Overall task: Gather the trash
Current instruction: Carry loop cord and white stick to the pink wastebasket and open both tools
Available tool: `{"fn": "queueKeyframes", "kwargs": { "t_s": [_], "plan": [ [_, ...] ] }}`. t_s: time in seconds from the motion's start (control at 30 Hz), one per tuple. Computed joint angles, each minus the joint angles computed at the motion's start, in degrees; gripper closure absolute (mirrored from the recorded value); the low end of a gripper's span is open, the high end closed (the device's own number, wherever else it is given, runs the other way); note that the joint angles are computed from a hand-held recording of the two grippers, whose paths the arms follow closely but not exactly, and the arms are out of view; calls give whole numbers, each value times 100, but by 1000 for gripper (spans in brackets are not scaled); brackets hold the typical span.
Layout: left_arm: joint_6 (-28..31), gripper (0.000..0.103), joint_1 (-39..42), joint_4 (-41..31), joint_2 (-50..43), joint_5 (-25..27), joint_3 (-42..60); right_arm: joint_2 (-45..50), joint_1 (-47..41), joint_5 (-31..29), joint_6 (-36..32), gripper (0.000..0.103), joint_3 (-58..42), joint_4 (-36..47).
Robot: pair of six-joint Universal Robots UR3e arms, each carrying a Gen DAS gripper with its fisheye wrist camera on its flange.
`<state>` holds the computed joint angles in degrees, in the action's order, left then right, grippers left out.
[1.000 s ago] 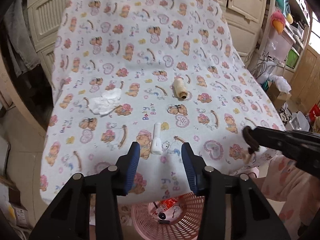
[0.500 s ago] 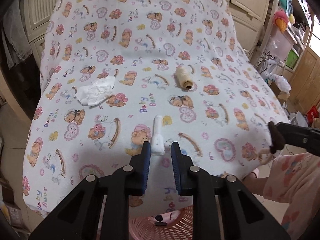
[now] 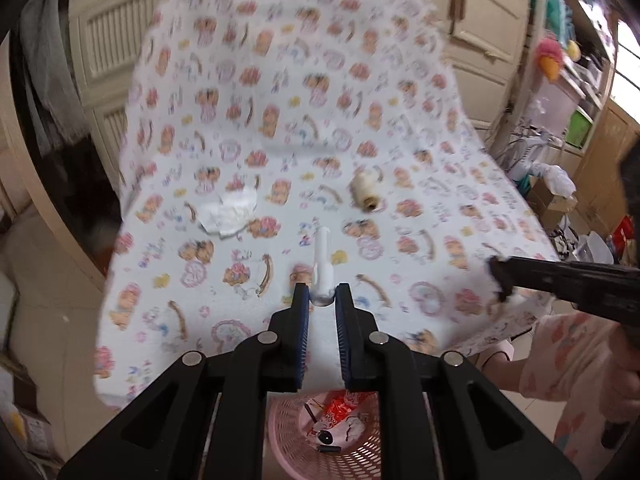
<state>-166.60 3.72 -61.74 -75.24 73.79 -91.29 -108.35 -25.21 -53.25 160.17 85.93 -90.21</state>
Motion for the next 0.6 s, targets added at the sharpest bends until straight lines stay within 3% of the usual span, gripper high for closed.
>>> {"fn": "queueKeyframes", "kwargs": {
  "t_s": [0.13,0.4,0.47,0.57,0.6],
  "plan": [
    [131,91,35,-439,648,-37,110,-263,-236,246,-208,101,-155,581],
    [275,91,792,-1673,1524,-898,357,-721,-989,1023,-1201,101,-1042,2592],
    [255,91,693,-1600,1589,-787,131,-817,-1096,1121,-1419,101,-1094,2928],
    [-200,91,335,-1127,1626,-199,-418,-939,-824,901,-1151,101,-673,2464],
    [-226,91,405,-1111,1718,-246,-615,-917,-689,792,-998,101,-550,2249]
  ]
}}
